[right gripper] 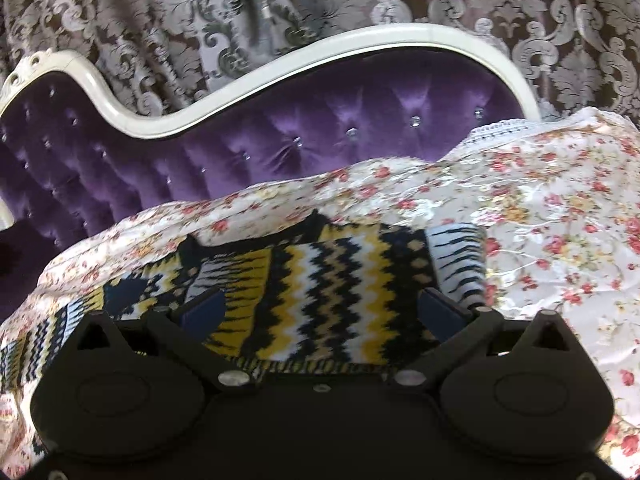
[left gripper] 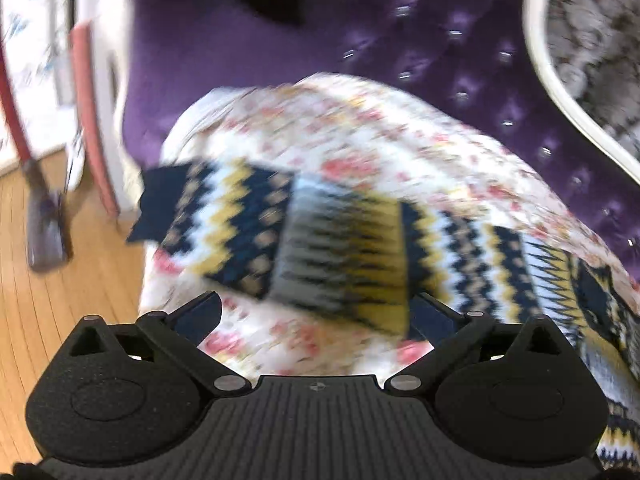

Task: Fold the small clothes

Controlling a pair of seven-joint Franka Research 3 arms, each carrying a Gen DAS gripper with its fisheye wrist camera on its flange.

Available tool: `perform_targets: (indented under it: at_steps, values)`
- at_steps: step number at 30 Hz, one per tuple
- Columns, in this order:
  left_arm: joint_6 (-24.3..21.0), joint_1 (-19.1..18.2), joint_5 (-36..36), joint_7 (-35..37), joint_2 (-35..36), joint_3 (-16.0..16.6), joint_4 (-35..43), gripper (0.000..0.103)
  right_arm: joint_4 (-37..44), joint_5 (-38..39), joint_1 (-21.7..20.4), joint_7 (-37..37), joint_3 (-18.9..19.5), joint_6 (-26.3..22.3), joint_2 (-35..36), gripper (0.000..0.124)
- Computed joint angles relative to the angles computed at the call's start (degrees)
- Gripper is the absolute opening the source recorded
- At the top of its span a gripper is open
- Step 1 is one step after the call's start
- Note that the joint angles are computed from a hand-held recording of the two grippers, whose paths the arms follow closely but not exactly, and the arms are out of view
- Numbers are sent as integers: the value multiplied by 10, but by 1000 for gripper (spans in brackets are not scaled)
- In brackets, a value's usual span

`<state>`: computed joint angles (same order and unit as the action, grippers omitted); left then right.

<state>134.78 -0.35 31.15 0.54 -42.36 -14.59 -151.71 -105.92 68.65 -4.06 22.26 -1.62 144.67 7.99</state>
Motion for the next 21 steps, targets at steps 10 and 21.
perform_targets:
  at_steps: [10, 21]
  values:
    - [78, 56, 31, -95, 0, -9, -48, 102, -14, -19, 8, -8, 0, -3, -8, 103]
    - [57, 71, 48, -141, -25, -15, -47, 43, -11, -31, 8, 7, 0, 1, -5, 103]
